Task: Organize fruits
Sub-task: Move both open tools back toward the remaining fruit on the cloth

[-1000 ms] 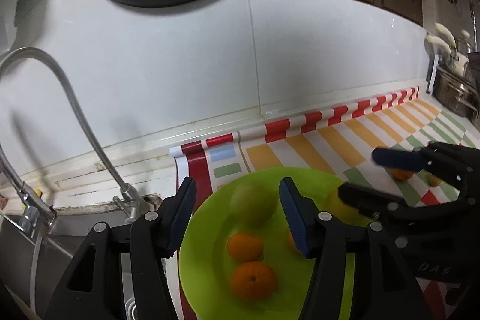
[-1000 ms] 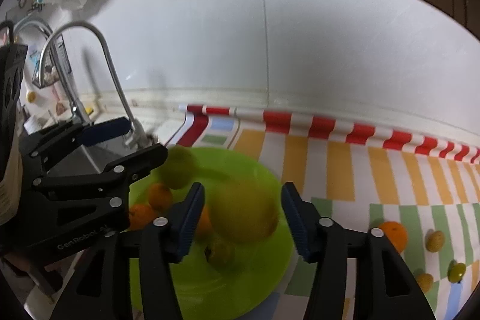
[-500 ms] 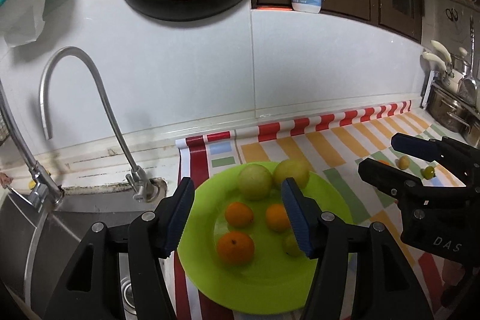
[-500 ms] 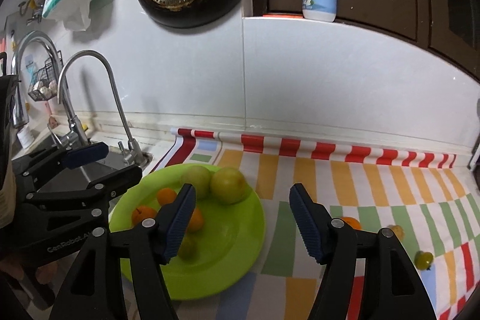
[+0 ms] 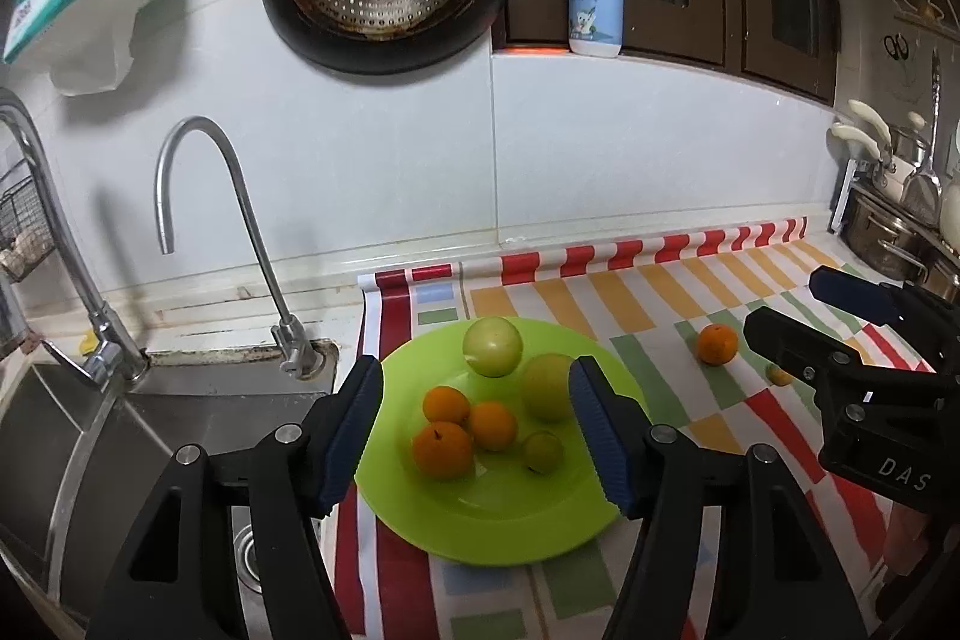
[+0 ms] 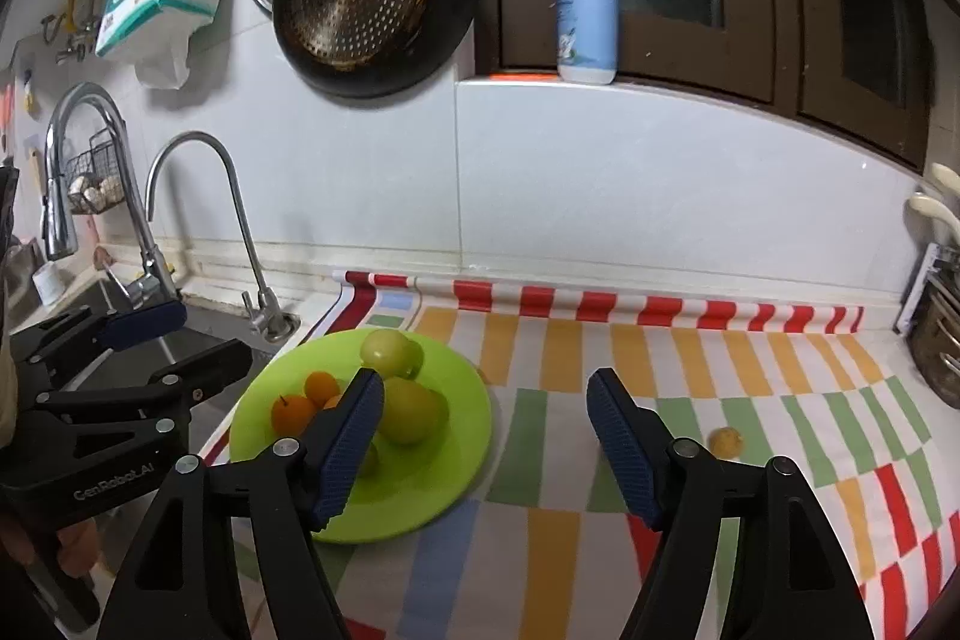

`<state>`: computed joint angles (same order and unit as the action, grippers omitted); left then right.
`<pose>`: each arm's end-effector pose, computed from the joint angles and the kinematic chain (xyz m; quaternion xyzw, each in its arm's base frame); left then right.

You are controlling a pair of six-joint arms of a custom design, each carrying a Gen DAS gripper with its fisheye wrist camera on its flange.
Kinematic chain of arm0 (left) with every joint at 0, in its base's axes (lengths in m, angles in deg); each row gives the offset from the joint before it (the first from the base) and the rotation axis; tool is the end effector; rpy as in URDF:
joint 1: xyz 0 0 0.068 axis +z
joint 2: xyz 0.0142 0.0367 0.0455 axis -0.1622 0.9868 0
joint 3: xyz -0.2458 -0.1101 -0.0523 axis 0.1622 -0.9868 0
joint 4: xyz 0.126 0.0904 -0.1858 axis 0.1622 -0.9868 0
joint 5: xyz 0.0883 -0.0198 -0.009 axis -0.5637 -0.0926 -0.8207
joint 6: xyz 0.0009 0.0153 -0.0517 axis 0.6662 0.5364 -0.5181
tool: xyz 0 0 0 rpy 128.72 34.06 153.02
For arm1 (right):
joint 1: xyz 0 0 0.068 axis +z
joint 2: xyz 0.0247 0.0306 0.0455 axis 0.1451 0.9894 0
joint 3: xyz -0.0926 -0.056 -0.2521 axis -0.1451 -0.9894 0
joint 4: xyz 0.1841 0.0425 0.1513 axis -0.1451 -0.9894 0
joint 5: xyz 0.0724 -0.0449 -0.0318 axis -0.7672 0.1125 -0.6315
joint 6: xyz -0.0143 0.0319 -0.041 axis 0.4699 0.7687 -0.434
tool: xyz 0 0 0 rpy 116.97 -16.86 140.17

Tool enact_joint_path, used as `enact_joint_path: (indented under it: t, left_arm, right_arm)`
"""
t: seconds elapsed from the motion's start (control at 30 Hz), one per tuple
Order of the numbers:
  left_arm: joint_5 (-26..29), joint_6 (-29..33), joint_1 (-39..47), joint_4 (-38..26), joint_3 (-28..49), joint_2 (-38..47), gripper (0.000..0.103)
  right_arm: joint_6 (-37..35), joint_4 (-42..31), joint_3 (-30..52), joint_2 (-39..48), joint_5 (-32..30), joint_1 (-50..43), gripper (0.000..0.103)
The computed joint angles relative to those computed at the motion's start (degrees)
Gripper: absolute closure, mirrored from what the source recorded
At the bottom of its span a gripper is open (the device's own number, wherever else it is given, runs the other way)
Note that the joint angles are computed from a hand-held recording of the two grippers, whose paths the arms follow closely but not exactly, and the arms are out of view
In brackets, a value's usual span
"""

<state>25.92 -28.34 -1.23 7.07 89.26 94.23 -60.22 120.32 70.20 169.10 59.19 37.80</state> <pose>0.1997 0.0278 0.1207 -0.0241 0.8774 0.0445 0.4771 0.2379 0.1319 0.1258 -0.1833 0.8436 0.1178 0.4908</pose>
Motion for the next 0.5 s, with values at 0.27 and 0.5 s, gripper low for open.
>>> enact_joint_path:
  t: [0.27, 0.5]
  left_arm:
    - [-7.52, -5.31, -8.18, -6.28, -3.47, -11.7, 0.024]
    - [-17.51, -10.44, -19.41, -10.47, -4.55, -17.92, 0.012]
  right_arm:
    - [-0.07, -0.14, -6.42, -7.85, -1.9, -3.27, 0.028]
    - [-2.05, -0.93, -11.35, -14.61, -5.94, -9.41, 0.024]
